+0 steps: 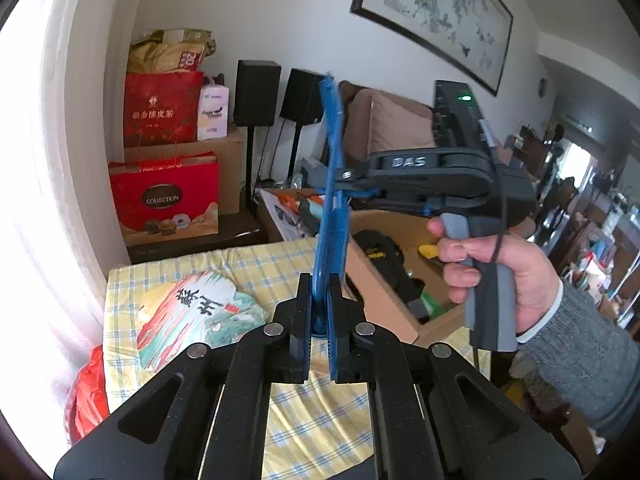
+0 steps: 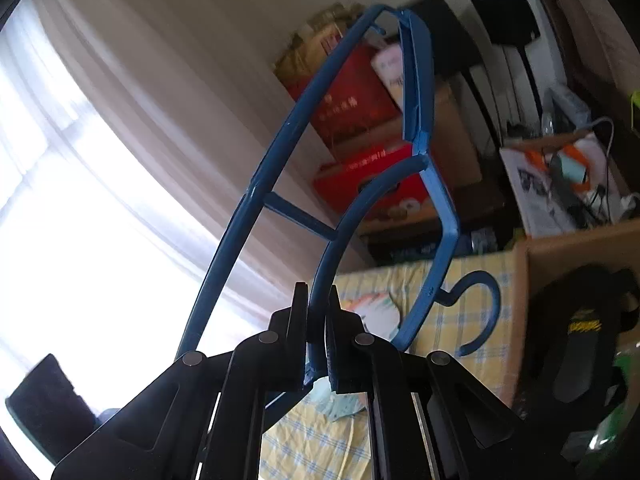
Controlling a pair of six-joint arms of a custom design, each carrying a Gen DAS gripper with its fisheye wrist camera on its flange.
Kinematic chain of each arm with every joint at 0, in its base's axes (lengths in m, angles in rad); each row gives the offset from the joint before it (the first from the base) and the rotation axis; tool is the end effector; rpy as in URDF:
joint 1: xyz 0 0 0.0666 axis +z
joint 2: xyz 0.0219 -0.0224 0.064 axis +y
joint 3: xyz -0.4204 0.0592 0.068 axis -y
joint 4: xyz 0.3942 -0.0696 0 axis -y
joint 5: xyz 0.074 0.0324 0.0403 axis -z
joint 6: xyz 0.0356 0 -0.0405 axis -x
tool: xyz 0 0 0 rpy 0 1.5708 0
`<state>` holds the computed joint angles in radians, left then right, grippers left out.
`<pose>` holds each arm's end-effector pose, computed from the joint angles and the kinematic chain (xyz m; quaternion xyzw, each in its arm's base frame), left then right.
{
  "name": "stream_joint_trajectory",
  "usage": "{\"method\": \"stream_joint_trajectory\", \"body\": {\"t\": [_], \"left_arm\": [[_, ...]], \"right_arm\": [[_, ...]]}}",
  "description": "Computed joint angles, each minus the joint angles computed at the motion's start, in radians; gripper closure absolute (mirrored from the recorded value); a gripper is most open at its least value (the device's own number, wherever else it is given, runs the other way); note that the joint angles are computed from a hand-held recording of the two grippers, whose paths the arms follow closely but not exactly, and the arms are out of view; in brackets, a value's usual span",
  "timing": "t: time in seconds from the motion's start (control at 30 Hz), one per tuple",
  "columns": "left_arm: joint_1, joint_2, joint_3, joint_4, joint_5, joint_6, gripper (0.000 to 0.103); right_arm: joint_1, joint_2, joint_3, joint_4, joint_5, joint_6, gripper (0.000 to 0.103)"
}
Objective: Organize objects
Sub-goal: 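Carry the hanger with the right gripper over the cardboard box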
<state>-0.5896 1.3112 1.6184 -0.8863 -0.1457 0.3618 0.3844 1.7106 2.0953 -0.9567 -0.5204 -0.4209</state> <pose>0.3740 -0.2444 0.6136 0.0653 0.8755 -0.1604 0.4511 0.5509 0.2415 0.6284 -0.1077 0.8504 0.3891 0.3373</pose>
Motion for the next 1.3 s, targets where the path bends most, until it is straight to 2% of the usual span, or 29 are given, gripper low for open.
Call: {"method": "stream_joint_trajectory", "body": {"t": [0.23, 0.6, 0.8, 1.03, 1.3], "left_arm": [[-0.025, 0.072, 0.077, -0.004, 0.029, 0.003, 0.098], [-0.083, 0.238, 0.218, -0.032, 0.087, 0.006, 0.097], [-0.092, 0.339, 0.314, -0.078, 0.144, 0.028, 0.097], [-0.081, 0.442, 0.405, -0.13, 0.252, 0.087, 0.097], [-0.073, 0.536, 0.506, -0.229, 0.297, 0.095, 0.097]], "right_arm": [[-0.05, -0.045, -0.004, -0.036, 0.045, 0.035, 0.096], [-0.191, -0.164, -0.172, -0.058, 0.075, 0.032, 0.095], [-0.267, -0.183, -0.236, -0.092, 0.073, 0.033, 0.095], [-0.319, -0.197, -0.308, -0.098, 0.087, 0.009, 0.094], [-0.346, -0.167, -0.314, -0.193, 0.107, 0.021, 0.093]]}}
